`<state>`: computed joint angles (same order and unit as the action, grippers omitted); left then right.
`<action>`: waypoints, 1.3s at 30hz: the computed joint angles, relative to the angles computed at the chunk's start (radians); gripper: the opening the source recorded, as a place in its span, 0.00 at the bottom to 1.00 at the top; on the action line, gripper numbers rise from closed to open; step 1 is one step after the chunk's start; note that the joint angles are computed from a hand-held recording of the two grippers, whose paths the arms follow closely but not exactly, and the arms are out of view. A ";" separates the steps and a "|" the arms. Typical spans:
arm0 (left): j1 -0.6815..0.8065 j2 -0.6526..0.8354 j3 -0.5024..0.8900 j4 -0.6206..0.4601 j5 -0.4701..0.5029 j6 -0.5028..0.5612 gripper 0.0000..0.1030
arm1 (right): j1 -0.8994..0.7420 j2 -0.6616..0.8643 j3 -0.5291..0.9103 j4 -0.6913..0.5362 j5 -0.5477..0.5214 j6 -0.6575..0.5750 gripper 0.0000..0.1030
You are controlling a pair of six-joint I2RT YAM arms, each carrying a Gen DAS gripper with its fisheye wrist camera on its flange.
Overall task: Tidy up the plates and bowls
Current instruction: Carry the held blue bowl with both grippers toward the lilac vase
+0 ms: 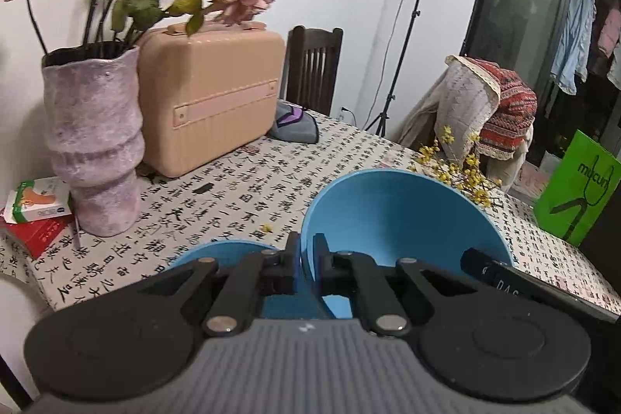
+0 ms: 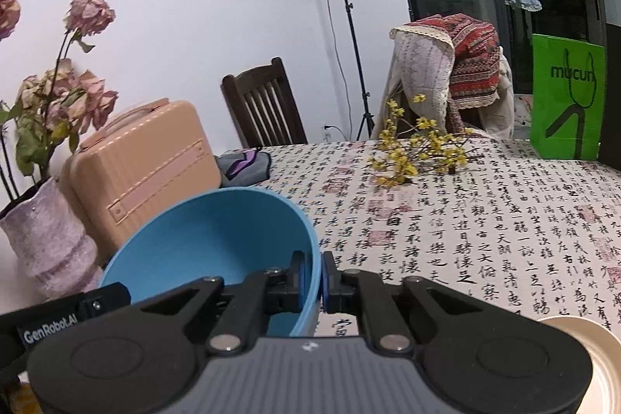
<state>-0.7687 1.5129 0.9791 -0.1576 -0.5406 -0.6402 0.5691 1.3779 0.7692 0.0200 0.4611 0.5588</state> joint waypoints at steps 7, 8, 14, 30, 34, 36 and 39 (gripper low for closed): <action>0.036 -0.046 -0.048 0.008 0.016 0.005 0.07 | 0.035 0.044 0.041 -0.002 0.007 0.010 0.08; 0.040 -0.050 -0.054 0.009 0.016 0.005 0.07 | 0.042 0.052 0.048 -0.002 0.011 0.013 0.08; 0.082 -0.079 -0.094 0.019 0.041 0.010 0.07 | 0.073 0.107 0.093 -0.010 0.014 0.028 0.08; 0.192 -0.161 -0.224 0.071 0.111 0.032 0.07 | 0.155 0.256 0.190 -0.010 0.027 0.065 0.08; 0.220 -0.153 -0.246 0.097 0.136 0.036 0.07 | 0.171 0.293 0.211 -0.017 0.039 0.055 0.08; 0.230 -0.149 -0.256 0.108 0.150 0.035 0.07 | 0.177 0.308 0.222 -0.024 0.048 0.049 0.08; 0.248 -0.139 -0.269 0.128 0.171 0.039 0.07 | 0.188 0.335 0.242 -0.032 0.068 0.029 0.09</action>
<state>-0.5206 1.3737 0.7103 -0.0301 -0.3699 -0.6015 0.7571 1.7127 1.0116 -0.0120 0.5287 0.5882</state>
